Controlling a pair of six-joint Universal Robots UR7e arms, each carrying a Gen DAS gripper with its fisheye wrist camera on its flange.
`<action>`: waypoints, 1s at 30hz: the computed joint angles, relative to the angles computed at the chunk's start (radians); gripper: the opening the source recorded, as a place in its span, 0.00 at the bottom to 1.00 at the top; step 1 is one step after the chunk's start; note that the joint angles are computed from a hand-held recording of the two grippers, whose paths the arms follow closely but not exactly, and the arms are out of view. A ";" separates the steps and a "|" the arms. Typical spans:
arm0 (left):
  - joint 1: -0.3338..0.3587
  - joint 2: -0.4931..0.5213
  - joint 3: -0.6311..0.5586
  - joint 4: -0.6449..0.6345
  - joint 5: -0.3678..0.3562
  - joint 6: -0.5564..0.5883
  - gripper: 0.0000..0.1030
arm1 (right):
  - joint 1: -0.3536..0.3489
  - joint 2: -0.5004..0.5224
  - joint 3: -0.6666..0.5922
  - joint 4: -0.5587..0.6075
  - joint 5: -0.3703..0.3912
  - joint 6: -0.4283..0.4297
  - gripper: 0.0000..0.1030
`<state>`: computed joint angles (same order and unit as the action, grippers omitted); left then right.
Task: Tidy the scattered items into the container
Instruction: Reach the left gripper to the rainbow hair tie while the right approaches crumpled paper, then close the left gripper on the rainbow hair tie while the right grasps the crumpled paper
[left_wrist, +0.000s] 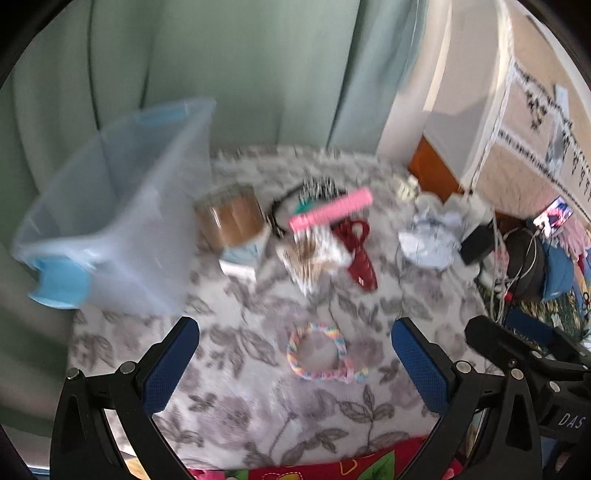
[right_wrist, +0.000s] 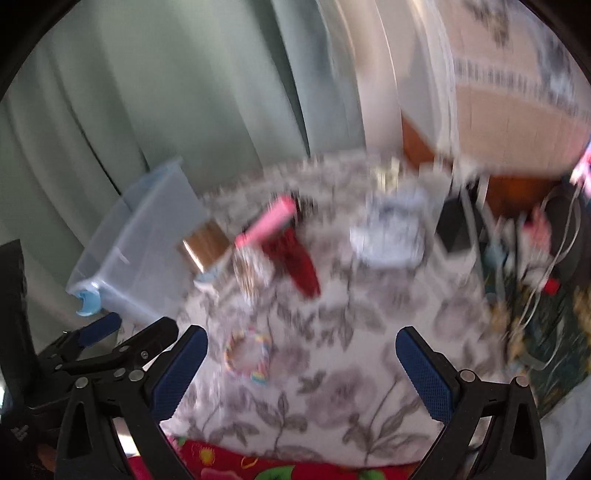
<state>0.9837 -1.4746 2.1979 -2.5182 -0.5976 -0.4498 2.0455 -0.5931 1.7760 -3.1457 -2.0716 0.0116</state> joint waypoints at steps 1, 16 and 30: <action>0.016 0.013 -0.007 0.007 -0.016 0.003 1.00 | -0.011 0.004 0.002 0.010 0.001 0.016 1.00; 0.175 0.157 -0.116 0.120 -0.086 0.001 0.78 | -0.094 0.132 -0.161 0.016 -0.111 -0.046 1.00; 0.177 0.190 -0.112 0.123 -0.082 0.047 0.44 | -0.134 0.286 -0.388 -0.034 -0.202 -0.056 0.90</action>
